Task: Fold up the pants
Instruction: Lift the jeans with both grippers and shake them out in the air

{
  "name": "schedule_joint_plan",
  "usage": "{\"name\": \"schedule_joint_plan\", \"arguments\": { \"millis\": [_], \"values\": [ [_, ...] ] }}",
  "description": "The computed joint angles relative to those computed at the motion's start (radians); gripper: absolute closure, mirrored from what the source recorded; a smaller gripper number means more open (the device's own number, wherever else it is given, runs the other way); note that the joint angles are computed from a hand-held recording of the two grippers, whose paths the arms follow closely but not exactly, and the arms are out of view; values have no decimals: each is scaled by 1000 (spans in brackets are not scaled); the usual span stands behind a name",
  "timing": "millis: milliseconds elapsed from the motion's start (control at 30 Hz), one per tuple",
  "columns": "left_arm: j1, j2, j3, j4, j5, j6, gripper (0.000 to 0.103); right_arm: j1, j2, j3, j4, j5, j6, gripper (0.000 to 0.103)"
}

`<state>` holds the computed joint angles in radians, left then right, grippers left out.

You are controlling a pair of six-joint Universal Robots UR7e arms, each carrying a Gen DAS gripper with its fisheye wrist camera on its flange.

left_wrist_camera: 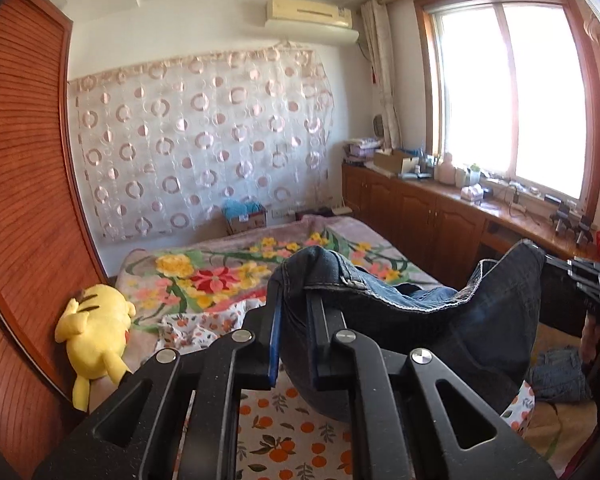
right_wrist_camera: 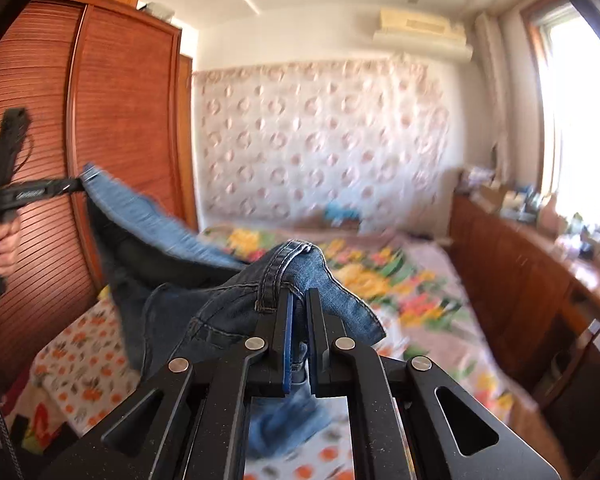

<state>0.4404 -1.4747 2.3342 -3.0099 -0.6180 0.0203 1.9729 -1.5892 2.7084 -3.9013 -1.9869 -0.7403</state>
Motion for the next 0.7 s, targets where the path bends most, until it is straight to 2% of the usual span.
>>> {"name": "schedule_joint_plan", "arguments": {
  "millis": [200, 367, 467, 533, 600, 700],
  "values": [
    [-103, -68, -20, 23, 42, 14, 92, 169, -85, -144, 68, -162, -80, 98],
    [-216, -129, -28, 83, 69, 8, 92, 321, -84, -260, 70, -292, -147, 98],
    [-261, -172, -10, 132, 83, -15, 92, 384, -46, -297, 41, -341, -188, 98],
    [-271, -202, 11, 164, 87, -41, 92, 378, -20, -299, 30, -337, -198, 98],
    [-259, -235, 53, 201, 76, -84, 92, 343, 11, -270, 19, -309, -188, 98],
    [-195, -255, 122, 229, 30, -155, 92, 227, 63, -202, 2, -222, -144, 98]
  ]
}}
